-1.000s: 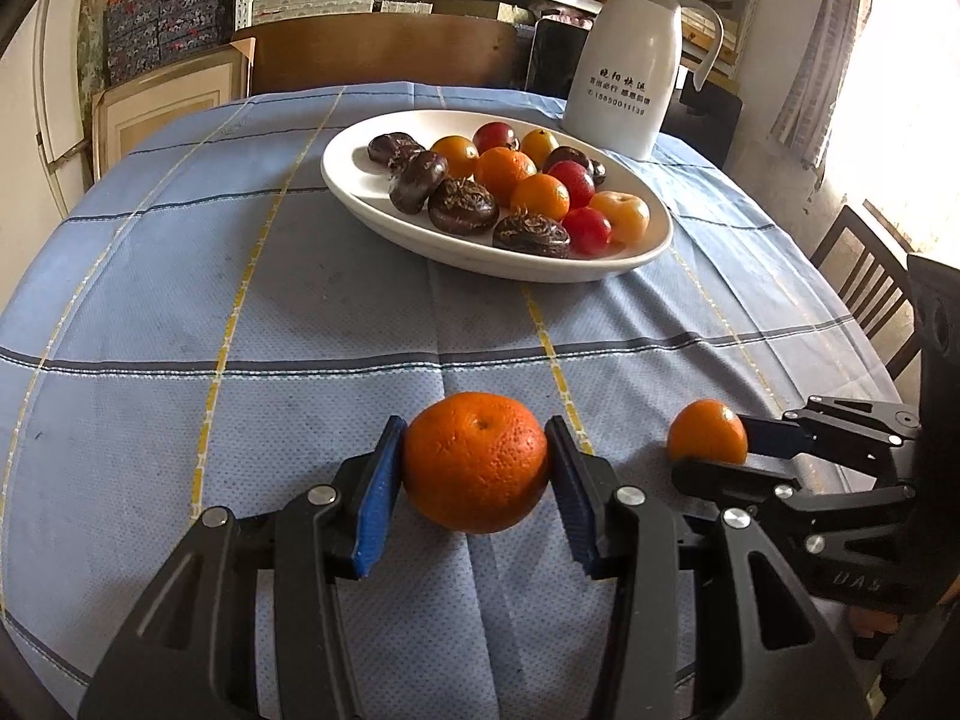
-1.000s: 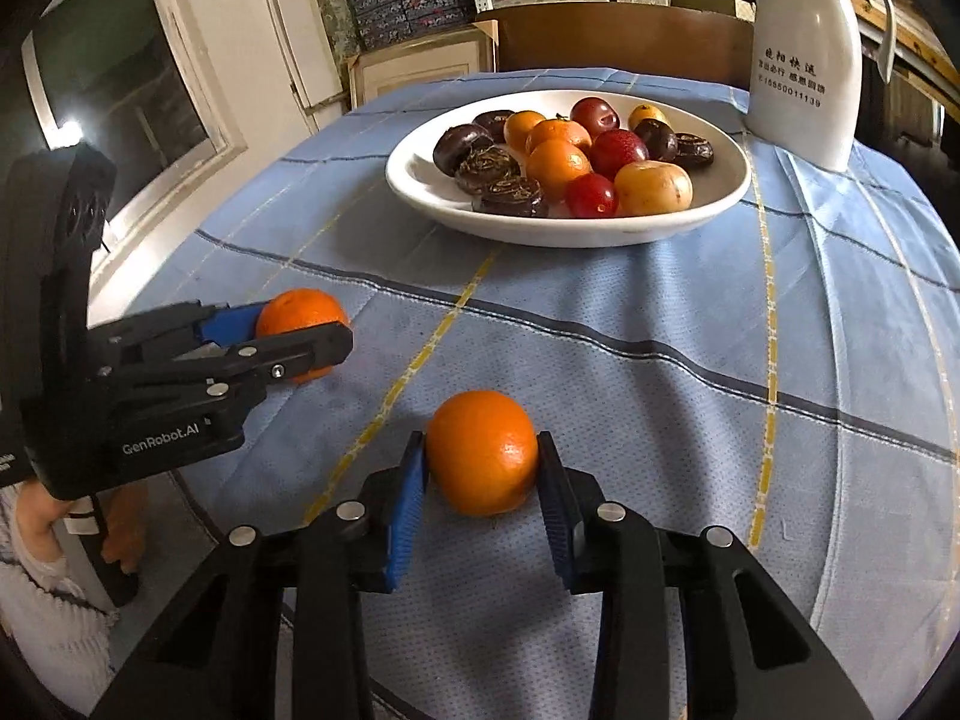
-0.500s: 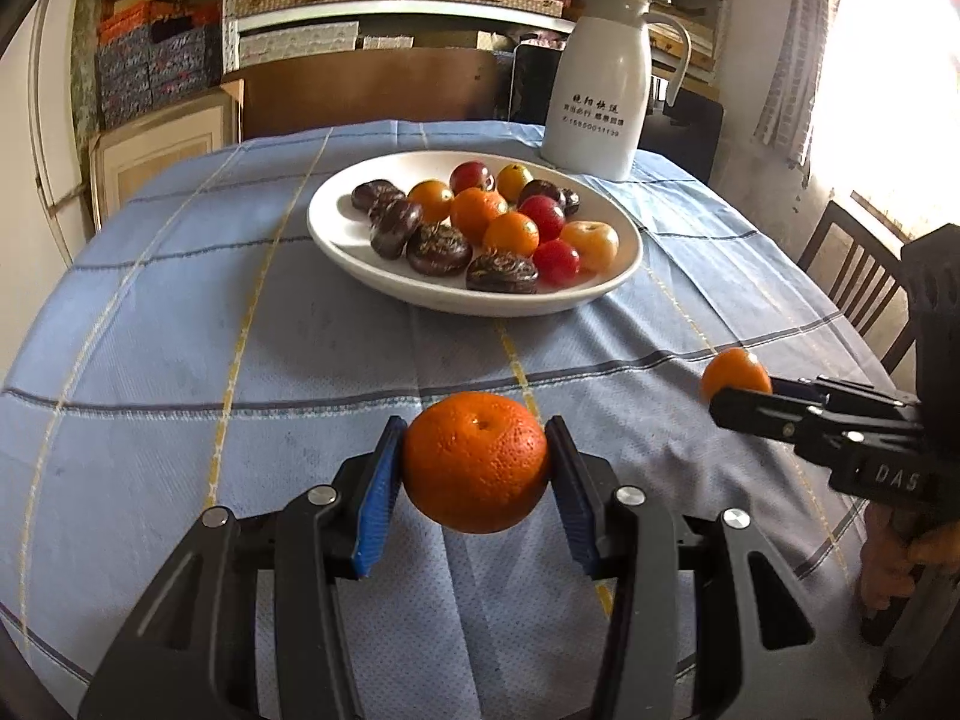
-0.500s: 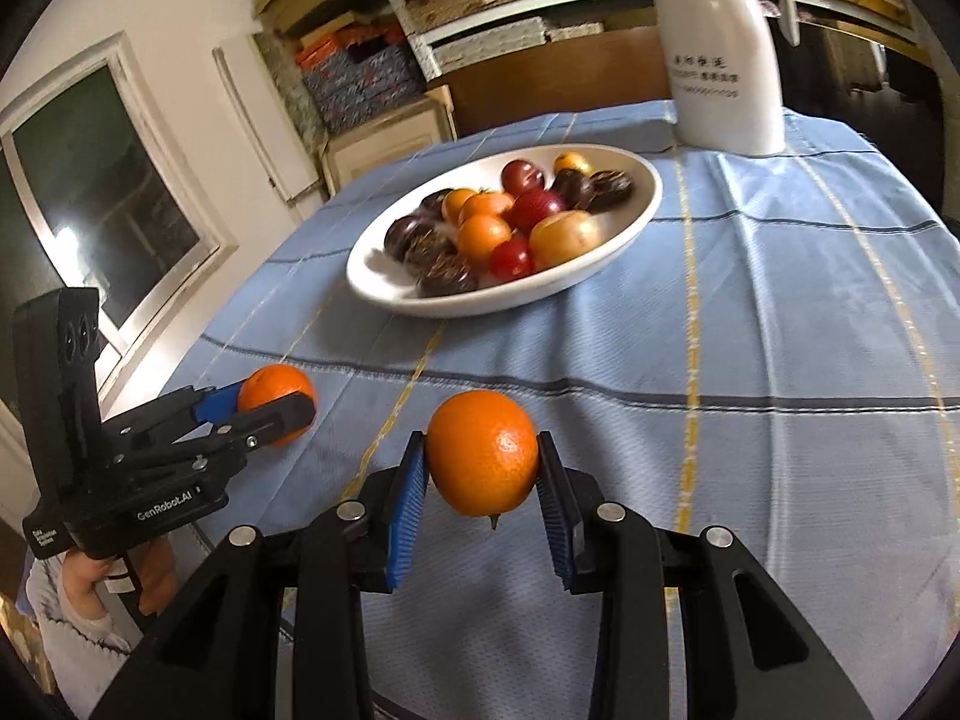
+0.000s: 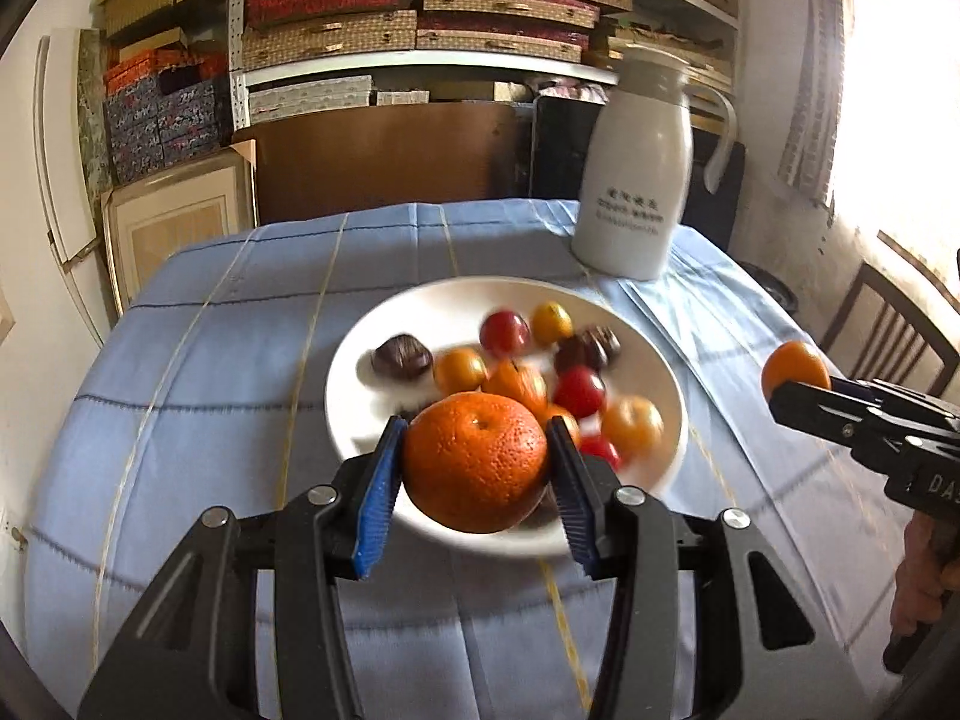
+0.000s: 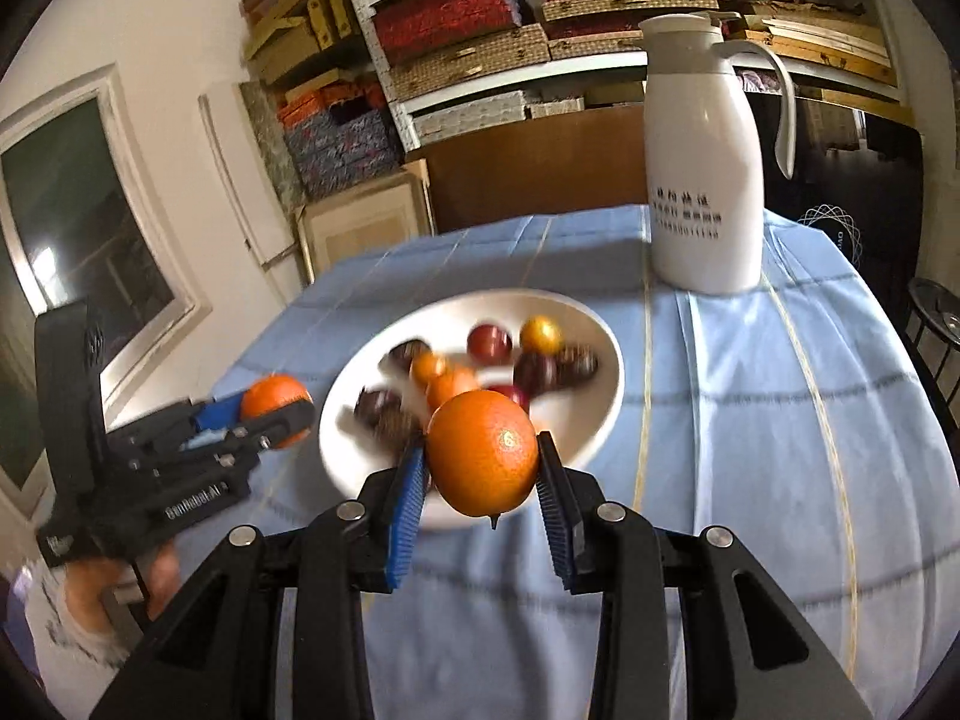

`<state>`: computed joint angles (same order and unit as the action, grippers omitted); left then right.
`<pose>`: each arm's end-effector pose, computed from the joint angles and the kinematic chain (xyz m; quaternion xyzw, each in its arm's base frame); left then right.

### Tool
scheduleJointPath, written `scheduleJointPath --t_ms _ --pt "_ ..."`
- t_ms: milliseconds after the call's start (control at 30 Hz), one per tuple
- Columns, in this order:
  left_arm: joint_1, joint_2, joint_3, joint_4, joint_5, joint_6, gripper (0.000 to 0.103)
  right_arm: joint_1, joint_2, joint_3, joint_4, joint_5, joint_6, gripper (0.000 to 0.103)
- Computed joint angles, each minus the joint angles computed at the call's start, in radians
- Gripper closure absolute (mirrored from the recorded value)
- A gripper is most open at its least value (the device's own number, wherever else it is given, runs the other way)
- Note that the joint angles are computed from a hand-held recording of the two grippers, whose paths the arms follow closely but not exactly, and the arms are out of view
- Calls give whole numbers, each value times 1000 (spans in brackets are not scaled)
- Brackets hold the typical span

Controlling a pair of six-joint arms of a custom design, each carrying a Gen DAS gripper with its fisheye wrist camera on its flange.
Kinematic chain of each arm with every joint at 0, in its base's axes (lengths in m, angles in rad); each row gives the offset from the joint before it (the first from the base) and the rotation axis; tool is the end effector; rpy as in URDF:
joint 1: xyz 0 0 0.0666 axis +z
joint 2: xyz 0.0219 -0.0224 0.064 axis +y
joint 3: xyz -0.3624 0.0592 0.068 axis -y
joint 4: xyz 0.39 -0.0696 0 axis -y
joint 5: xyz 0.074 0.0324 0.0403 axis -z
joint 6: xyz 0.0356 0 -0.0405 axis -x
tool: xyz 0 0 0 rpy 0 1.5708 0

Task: Organize fruits
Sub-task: 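Lower both oranges onto the plate with the left and right tools, then open both tools and withdraw them from the plate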

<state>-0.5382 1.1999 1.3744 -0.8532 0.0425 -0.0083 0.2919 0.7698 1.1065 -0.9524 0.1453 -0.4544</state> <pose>0.3624 -0.2186 0.4918 0.2522 0.8660 -0.1314 0.4112 0.2565 0.0713 0.4973 0.1051 0.8802 0.1071 0.4503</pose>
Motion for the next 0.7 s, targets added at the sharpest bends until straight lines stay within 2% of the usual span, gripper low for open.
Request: scheduleJointPath --t_ms 167,400,533,600,633,700 --pt "37 128 106 -9 15 22 57 -68 174 86 39 -86 17 67" --pt "69 273 223 -19 4 17 57 -83 335 164 73 -92 44 67" --pt "83 330 253 -28 39 21 57 -96 385 175 87 -106 45 66" --pt "88 336 250 -25 53 27 51 -105 385 160 101 -123 22 60" --pt "92 331 241 -12 56 38 44 -108 383 158 103 -132 23 60" --pt "94 312 228 6 50 54 39 -114 372 155 112 -140 21 60"
